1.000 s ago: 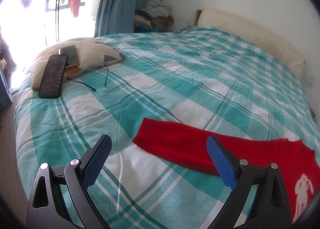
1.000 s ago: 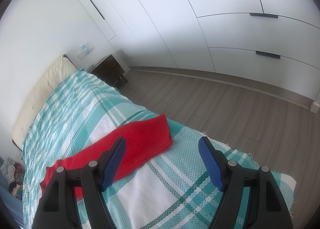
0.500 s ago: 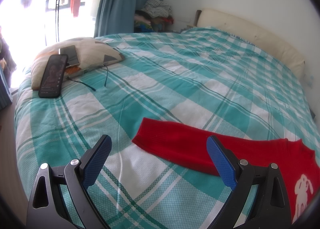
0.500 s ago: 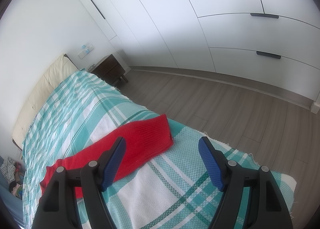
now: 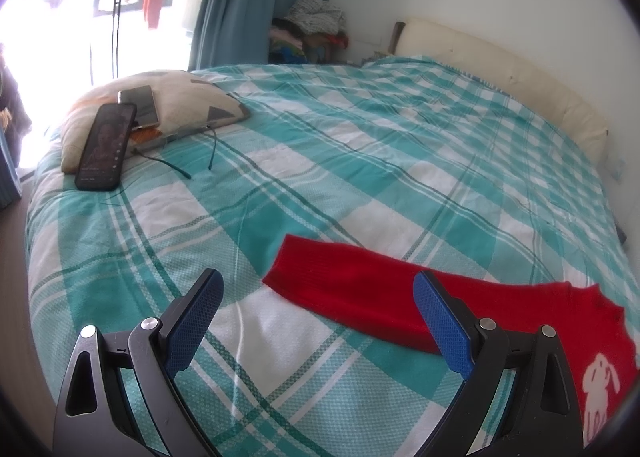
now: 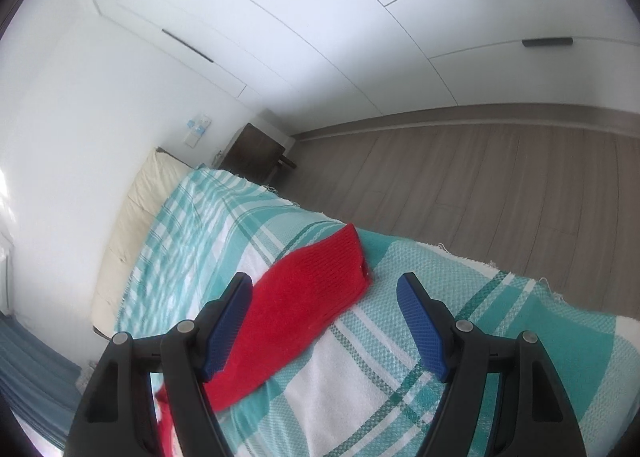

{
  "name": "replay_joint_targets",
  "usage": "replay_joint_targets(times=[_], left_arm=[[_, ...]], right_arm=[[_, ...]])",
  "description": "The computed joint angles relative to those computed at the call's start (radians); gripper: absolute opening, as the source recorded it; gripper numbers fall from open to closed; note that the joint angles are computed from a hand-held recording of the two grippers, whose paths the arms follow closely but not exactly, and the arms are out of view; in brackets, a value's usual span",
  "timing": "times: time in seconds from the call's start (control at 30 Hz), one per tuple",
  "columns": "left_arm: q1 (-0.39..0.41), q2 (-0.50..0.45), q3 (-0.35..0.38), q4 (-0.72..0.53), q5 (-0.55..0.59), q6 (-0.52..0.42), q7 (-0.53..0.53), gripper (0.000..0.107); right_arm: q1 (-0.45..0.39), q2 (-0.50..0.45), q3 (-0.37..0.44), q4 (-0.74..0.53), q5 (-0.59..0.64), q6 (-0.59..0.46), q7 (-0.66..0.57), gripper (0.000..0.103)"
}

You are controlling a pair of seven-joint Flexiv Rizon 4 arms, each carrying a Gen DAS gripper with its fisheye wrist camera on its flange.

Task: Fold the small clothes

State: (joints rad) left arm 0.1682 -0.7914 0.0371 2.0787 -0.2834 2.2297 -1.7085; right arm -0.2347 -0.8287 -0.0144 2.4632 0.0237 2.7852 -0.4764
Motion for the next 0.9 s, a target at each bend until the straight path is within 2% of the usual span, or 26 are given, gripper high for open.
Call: replay_joint_targets(times=[0.1, 0.17, 0.27, 0.4, 0.47, 0.53, 0.67, 0.7, 0.77, 0.83, 0.9], left_arm=[[-0.006, 0.001, 0.003, 0.002, -0.007, -0.005, 0.0, 0.097], [-0.014, 0.001, 0.006, 0.003, -0.014, -0.008, 0.002, 0.097], [-0.013, 0.009, 0.008, 0.004, -0.013, -0.02, 0.009, 0.097], [-0.029, 0.008, 0.017, 0.002, -0.022, -0.025, 0.024, 0.097], [-0.039, 0.007, 0.023, 0.003, -0.031, -0.021, 0.032, 0.097], [-0.045, 0.006, 0.026, -0.001, -0.038, -0.023, 0.042, 0.097], [-0.059, 0.004, 0.032, -0.008, -0.056, -0.038, 0.064, 0.097], [-0.062, 0.004, 0.033, -0.008, -0.06, -0.039, 0.068, 0.097], [-0.07, 0.003, 0.037, -0.008, -0.068, -0.038, 0.076, 0.097], [-0.068, 0.003, 0.034, -0.008, -0.071, -0.038, 0.079, 0.097], [-0.066, 0.004, 0.031, -0.008, -0.071, -0.037, 0.079, 0.097]], right_arm=[[-0.098, -0.056, 0.046, -0.023, -0.157, 0.082, 0.075, 0.074], [-0.112, -0.07, 0.043, -0.036, -0.22, 0.087, 0.1, 0.074], [-0.091, -0.056, 0.018, -0.05, -0.239, 0.015, 0.113, 0.074], [-0.084, -0.02, -0.018, -0.1, -0.3, -0.17, 0.097, 0.069], [-0.088, -0.018, -0.017, -0.128, -0.309, -0.228, 0.077, 0.067], [-0.092, -0.025, -0.008, -0.156, -0.298, -0.259, 0.067, 0.066], [-0.115, -0.06, 0.016, -0.213, -0.292, -0.251, 0.057, 0.066], [-0.126, -0.072, 0.022, -0.22, -0.297, -0.238, 0.058, 0.062], [-0.133, -0.083, 0.022, -0.24, -0.308, -0.255, 0.068, 0.046], [-0.117, -0.066, 0.003, -0.24, -0.298, -0.317, 0.06, 0.008], [-0.083, -0.043, -0.015, -0.223, -0.247, -0.328, 0.02, 0.004]])
